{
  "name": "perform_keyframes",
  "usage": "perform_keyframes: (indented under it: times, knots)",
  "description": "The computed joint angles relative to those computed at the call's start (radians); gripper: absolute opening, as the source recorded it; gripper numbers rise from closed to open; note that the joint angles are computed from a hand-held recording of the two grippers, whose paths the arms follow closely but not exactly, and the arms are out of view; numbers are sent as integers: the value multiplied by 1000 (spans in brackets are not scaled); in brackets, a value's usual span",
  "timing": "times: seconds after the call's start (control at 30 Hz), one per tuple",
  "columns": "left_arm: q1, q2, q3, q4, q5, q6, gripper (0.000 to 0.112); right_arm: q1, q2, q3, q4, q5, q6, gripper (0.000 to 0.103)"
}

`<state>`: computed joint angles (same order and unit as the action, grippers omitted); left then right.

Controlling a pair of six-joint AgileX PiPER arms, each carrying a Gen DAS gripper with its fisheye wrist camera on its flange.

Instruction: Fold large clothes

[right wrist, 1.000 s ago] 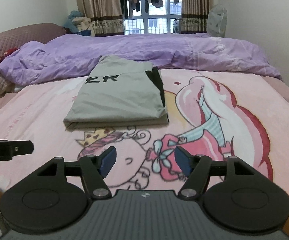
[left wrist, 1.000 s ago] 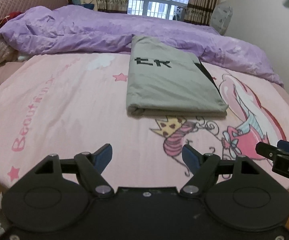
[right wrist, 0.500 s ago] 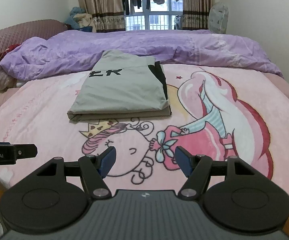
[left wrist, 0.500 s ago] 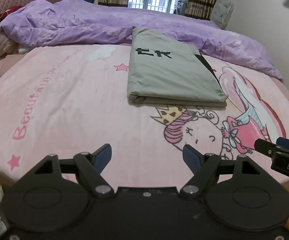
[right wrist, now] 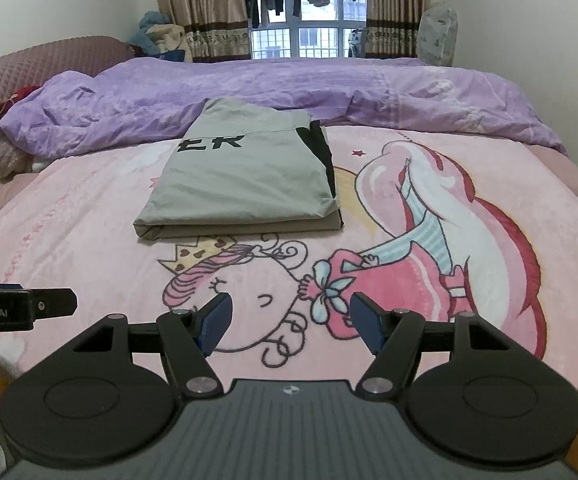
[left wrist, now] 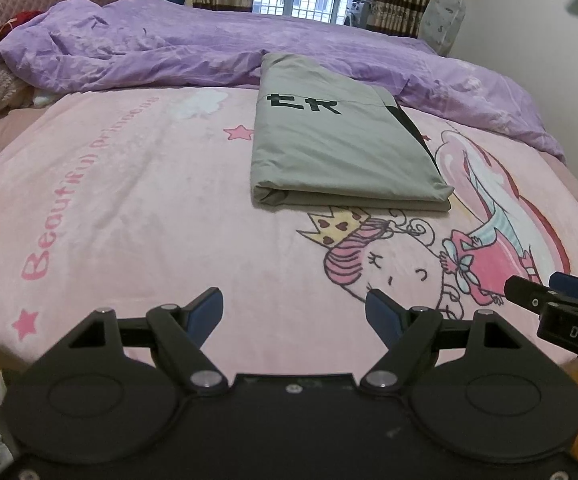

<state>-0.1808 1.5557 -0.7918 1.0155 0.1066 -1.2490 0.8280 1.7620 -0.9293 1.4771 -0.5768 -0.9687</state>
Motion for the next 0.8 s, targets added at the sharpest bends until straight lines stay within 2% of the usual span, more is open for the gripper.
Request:
perform_keyframes:
  times: [0.3,0.8]
  knots:
    - [-14,-5,5,101,8,-103,80,3,0,-1,2,-3,1,79]
    - [-18,-8,6,71,11,-67,80,-1,-3,1,3,1,-3,79]
